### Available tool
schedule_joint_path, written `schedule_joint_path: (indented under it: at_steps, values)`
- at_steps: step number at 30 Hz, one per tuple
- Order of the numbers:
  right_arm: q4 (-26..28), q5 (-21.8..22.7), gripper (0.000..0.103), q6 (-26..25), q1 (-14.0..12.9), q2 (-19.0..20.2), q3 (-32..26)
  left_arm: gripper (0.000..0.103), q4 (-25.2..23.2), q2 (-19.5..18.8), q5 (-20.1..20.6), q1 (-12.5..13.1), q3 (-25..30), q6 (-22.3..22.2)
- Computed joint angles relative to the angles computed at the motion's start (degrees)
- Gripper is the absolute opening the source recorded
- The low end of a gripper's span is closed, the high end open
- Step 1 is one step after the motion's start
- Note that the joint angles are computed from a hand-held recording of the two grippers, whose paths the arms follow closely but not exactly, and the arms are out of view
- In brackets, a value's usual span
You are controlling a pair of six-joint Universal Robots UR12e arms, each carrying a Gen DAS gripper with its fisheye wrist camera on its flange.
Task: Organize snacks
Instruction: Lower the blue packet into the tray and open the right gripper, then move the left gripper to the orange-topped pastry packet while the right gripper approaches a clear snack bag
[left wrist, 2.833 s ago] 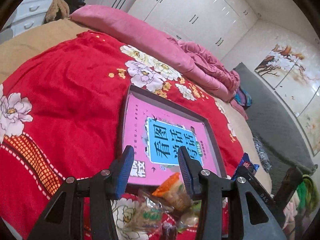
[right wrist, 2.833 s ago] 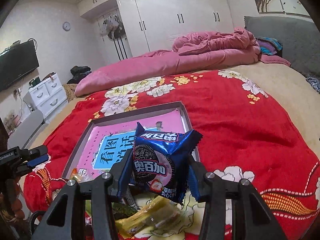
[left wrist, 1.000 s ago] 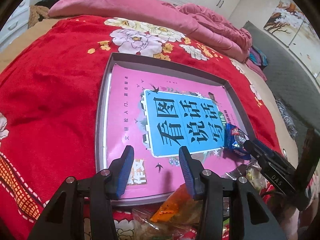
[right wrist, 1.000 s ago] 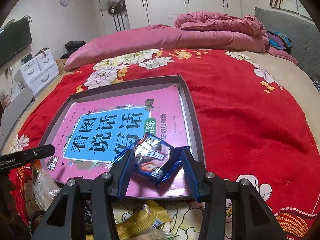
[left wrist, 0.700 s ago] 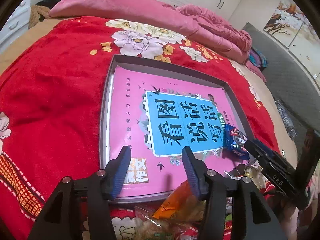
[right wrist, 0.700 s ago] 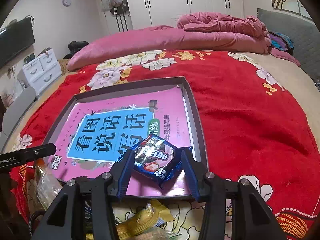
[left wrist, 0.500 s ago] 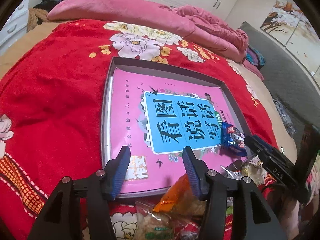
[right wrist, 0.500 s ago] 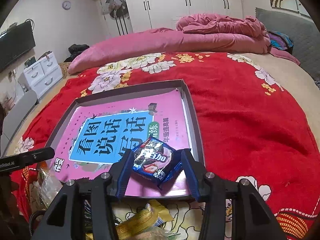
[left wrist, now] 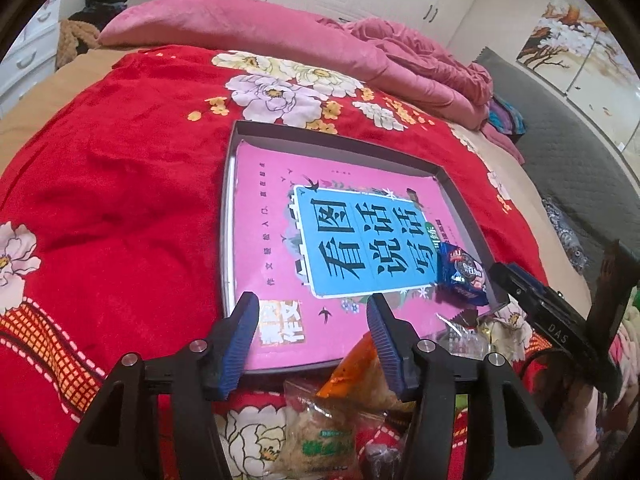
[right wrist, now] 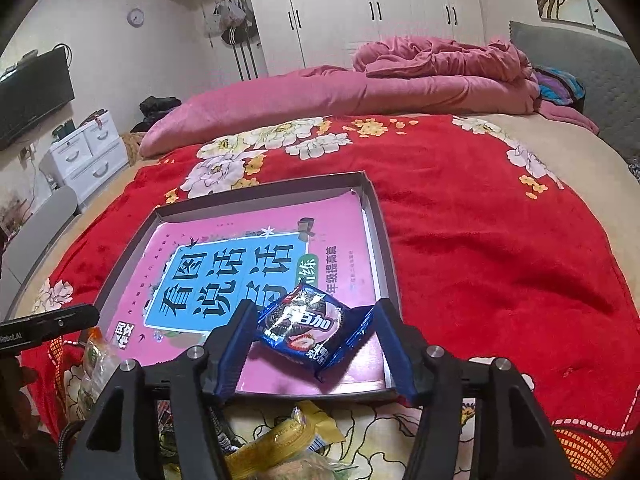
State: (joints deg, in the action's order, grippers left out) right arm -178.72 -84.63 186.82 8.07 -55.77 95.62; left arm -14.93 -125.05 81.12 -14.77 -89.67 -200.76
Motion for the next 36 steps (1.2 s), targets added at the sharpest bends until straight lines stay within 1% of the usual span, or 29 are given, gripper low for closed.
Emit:
schedule_joint_path:
  at_steps: [6, 8, 9, 10, 11, 13, 16, 20, 30, 33, 36]
  values:
    - [-1.3, 0.8, 0.063, -0.2, -0.2, -0.3, 0.5, 0.058, 0.9, 0.8, -0.7, 0.3, -1.3, 0.1]
    - [-1.8, 1.1, 0.064, -0.4, -0.2, -0.4, 0.7, 0.060, 0.9, 1.0, -0.7, 0.3, -1.6, 0.2]
    - [-2.0, 1.2, 0.064, -0.5, -0.2, -0.5, 0.8, 0.063, 0.8, 1.1, -0.7, 0.2, -1.7, 0.4]
    - [-2.1, 1.3, 0.065, -0.6, -0.2, -0.5, 0.8, 0.071, 0.8, 1.2, -0.7, 0.2, -1.8, 0.6]
    - [-2.3, 1.6, 0.066, -0.8, -0.2, -0.6, 0.9, 0.074, 1.0, 1.3, -0.7, 0.2, -2.0, 0.8]
    - [-2.9, 1.9, 0.066, -1.2, -0.2, -0.7, 1.1, 0.074, 1.2, 1.5, -1.0, 0.2, -2.4, 1.2]
    - [-3.8, 3.5, 0.068, -1.7, -0.4, -0.9, 1.5, 0.074, 1.4, 1.8, -1.0, 0.0, -2.8, 2.0]
    - [-5.4, 4.7, 0.070, -3.5, -0.4, -1.4, 2.2, 0.074, 1.2, 2.2, -1.3, 0.0, -3.5, 2.4]
    - [-6.9, 8.2, 0.075, -6.3, -0.4, -2.5, 3.8, 0.074, 0.7, 2.9, -2.5, 0.0, -4.9, 3.5]
    - [-6.8, 8.5, 0.076, -7.2, -0.3, -2.7, 4.0, 0.074, 0.1, 3.0, -3.6, 0.1, -5.3, 3.4]
    - [-6.6, 8.5, 0.076, -8.2, -0.1, -2.9, 4.2, 0.074, -0.3, 3.1, -3.5, 0.0, -5.5, 3.8]
